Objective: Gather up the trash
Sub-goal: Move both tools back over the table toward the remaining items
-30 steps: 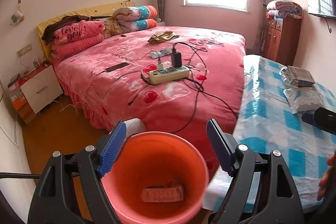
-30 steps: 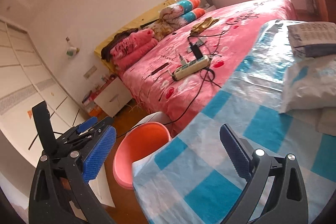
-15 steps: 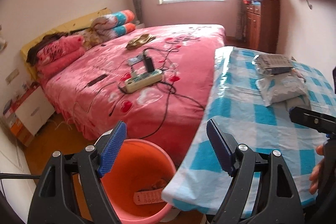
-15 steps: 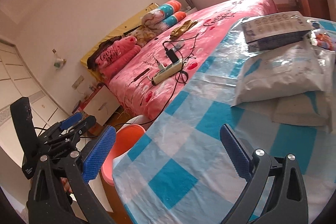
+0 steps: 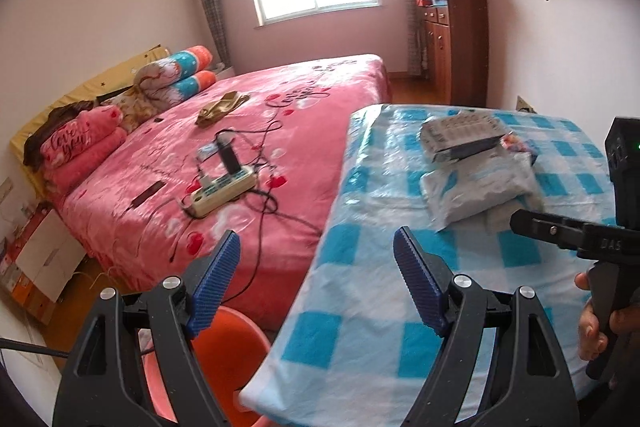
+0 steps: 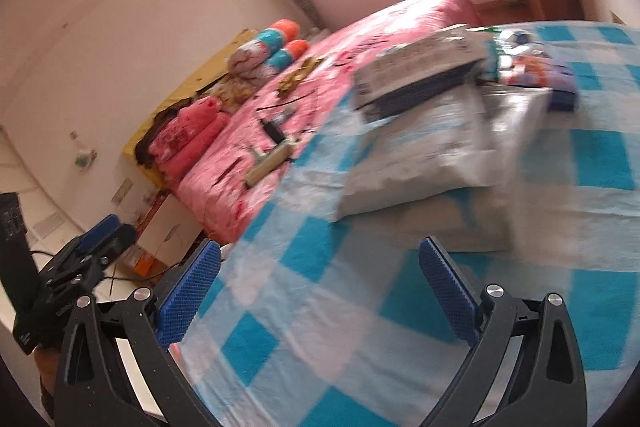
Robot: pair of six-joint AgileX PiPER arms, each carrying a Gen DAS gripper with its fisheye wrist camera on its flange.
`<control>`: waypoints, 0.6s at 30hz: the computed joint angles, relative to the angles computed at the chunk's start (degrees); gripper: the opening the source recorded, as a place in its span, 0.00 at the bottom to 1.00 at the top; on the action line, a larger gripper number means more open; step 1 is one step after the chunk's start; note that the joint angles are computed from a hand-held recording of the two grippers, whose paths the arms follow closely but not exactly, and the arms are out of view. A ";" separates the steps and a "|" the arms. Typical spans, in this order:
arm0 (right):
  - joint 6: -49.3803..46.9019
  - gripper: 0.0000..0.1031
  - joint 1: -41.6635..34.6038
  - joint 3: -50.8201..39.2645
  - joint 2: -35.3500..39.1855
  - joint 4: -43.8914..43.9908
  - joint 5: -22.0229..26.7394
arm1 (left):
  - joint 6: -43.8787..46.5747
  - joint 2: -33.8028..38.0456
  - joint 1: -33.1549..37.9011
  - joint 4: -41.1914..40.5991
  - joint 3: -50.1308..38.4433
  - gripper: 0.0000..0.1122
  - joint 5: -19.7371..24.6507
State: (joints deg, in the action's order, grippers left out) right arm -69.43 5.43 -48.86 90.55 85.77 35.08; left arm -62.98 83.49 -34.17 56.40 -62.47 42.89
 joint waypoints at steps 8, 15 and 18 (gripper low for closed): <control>19.81 0.95 -9.84 -5.44 -0.59 -18.61 -0.54 | 8.84 10.63 1.00 -8.29 -14.96 0.71 -3.29; 33.42 0.95 -16.82 -19.79 6.01 -33.23 1.54 | 33.35 28.80 5.94 -32.12 -43.13 0.71 -1.06; 38.78 0.95 -18.27 -30.15 12.78 -37.96 5.25 | 42.01 38.46 8.06 -40.64 -59.98 0.71 5.94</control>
State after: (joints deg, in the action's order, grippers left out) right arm -30.65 -12.84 -79.02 103.33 47.81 40.33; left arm -20.97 121.95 -26.11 15.76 -122.45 48.83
